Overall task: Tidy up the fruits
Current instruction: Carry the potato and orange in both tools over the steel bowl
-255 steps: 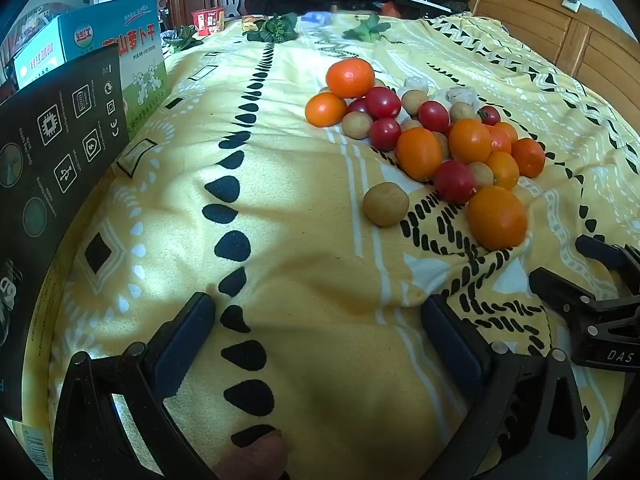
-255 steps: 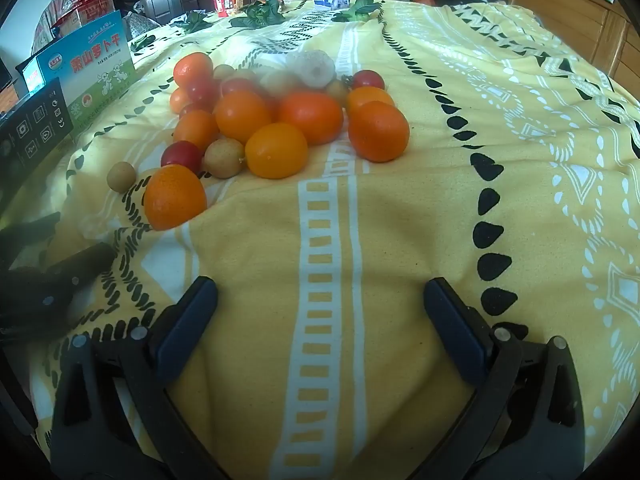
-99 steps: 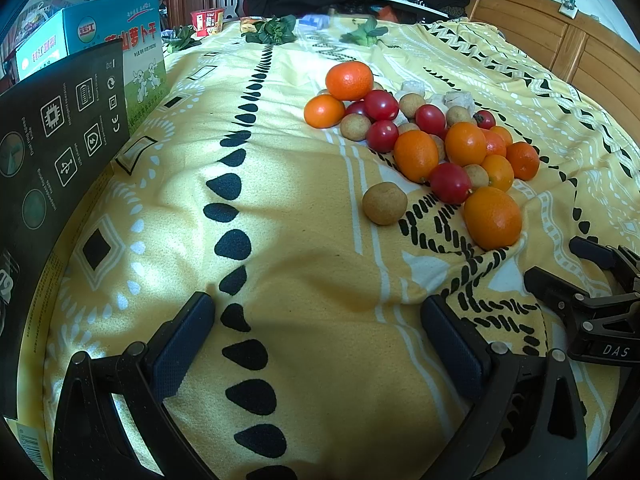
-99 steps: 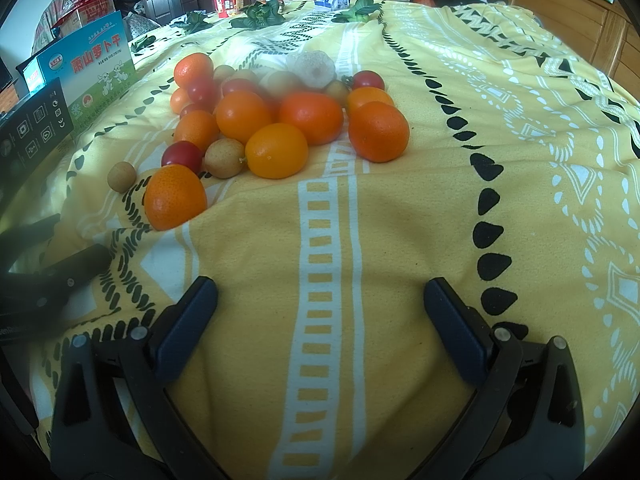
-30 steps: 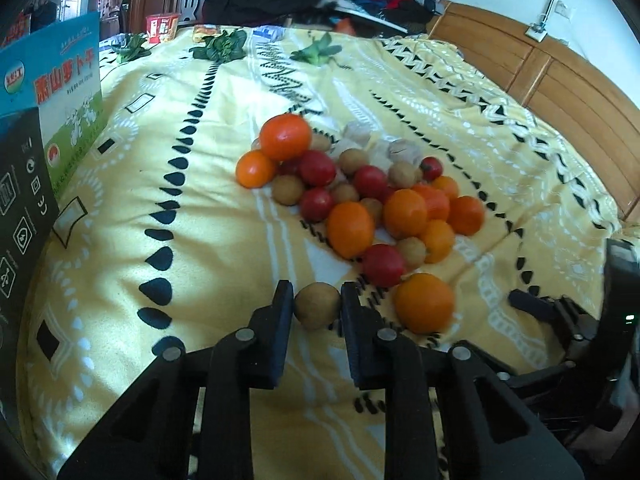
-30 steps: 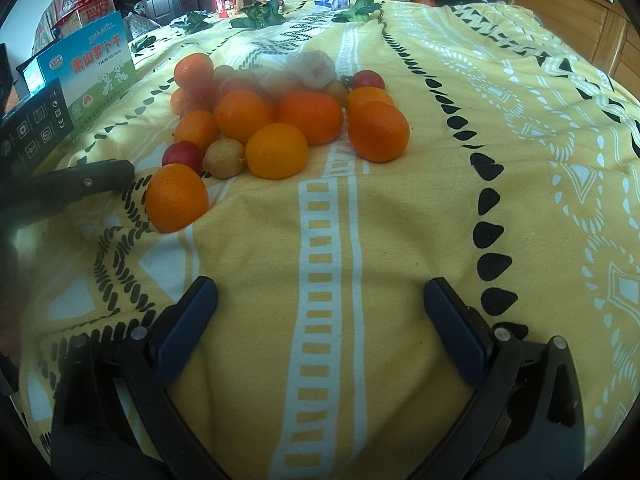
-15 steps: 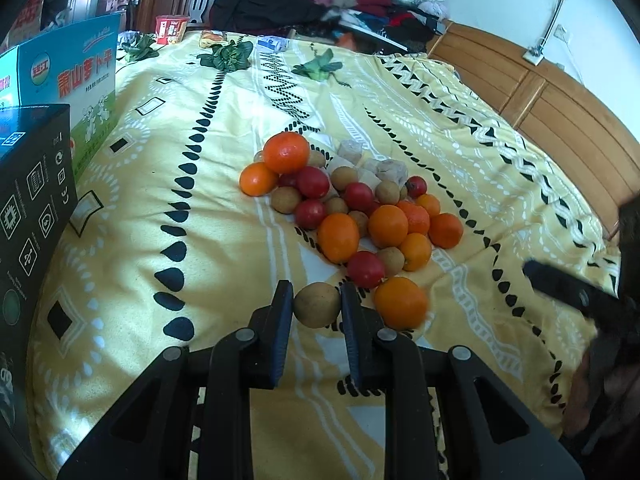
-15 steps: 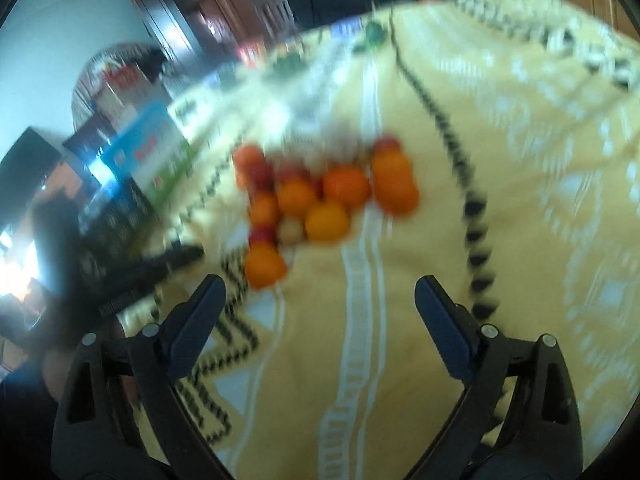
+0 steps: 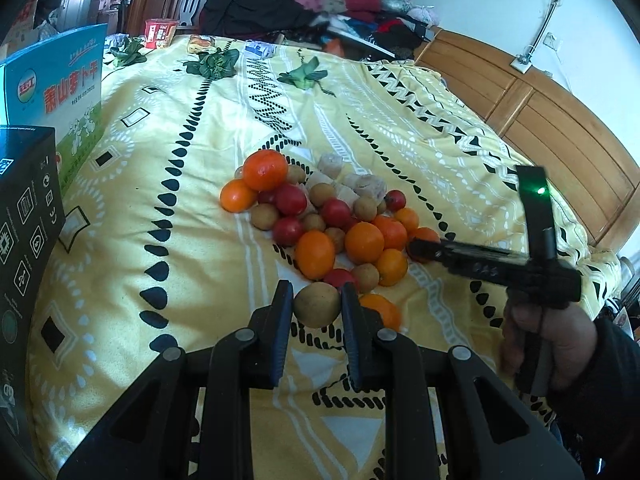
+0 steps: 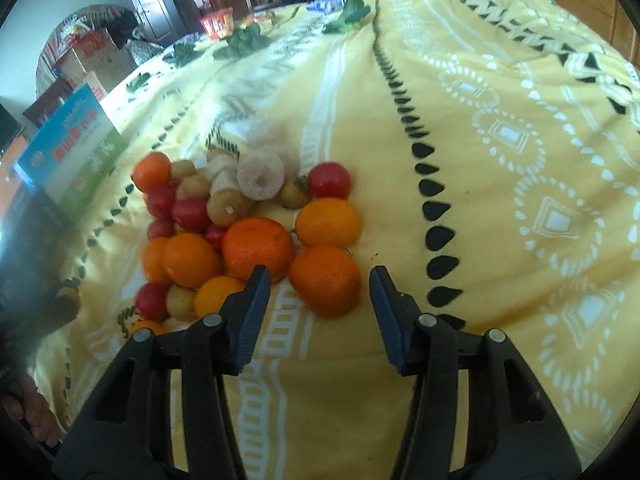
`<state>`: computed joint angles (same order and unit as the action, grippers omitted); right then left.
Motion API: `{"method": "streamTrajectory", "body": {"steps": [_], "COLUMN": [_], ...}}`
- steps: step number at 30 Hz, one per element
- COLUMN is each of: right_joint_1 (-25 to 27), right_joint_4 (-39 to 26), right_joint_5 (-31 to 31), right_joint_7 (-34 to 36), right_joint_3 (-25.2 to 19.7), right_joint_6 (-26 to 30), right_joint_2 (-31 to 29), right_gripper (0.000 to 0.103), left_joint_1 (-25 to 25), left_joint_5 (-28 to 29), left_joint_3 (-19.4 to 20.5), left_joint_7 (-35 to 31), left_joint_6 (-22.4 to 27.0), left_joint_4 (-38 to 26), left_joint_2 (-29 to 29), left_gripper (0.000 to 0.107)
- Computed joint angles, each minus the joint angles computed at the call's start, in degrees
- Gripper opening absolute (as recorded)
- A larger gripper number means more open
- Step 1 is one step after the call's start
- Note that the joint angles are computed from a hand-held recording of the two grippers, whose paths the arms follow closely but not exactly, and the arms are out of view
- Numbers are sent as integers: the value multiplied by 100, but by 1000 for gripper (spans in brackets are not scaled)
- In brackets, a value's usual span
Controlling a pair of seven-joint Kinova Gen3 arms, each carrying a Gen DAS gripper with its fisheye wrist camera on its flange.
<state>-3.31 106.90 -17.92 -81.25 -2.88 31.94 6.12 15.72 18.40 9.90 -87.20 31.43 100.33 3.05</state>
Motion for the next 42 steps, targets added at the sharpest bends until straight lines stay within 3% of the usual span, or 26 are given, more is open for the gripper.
{"method": "streamTrajectory", "body": {"steps": [1, 9, 18, 23, 26, 33, 42], "right_joint_1": [7, -204, -1195, -1816, -2175, -3129, -4058], "right_joint_4": [-1, 291, -660, -1483, -2054, -3396, -4491], "right_joint_5": [-2, -88, -384, -230, -148, 422, 927], "right_joint_7": [19, 40, 233, 102, -4, -298, -815], "right_joint_3": [2, 16, -223, -693, -949, -1313, -1189], "right_joint_6": [19, -261, 30, 112, 227, 767, 1733], "right_joint_2": [22, -879, -1243, -774, -347, 722, 1684], "right_gripper": [39, 39, 39, 39, 39, 39, 39], "left_joint_1": [1, -138, -819, -1626, -1964, -2810, -3153], "left_joint_5": [-9, -218, -1168, -1694, -1841, -2037, -2067], "left_joint_3": [-3, -170, -476, -782, -1210, -2094, -2240], "left_joint_7": [19, 326, 1020, 1255, 1141, 806, 457], "left_joint_6": [3, 10, 254, 732, 968, 1579, 1756], "left_joint_4": [6, 10, -65, -62, 3, 111, 513], "left_joint_2": [-17, -518, -1751, -2445, -2745, -2804, -2654], "left_gripper": [24, 24, 24, 24, 24, 24, 24]}}
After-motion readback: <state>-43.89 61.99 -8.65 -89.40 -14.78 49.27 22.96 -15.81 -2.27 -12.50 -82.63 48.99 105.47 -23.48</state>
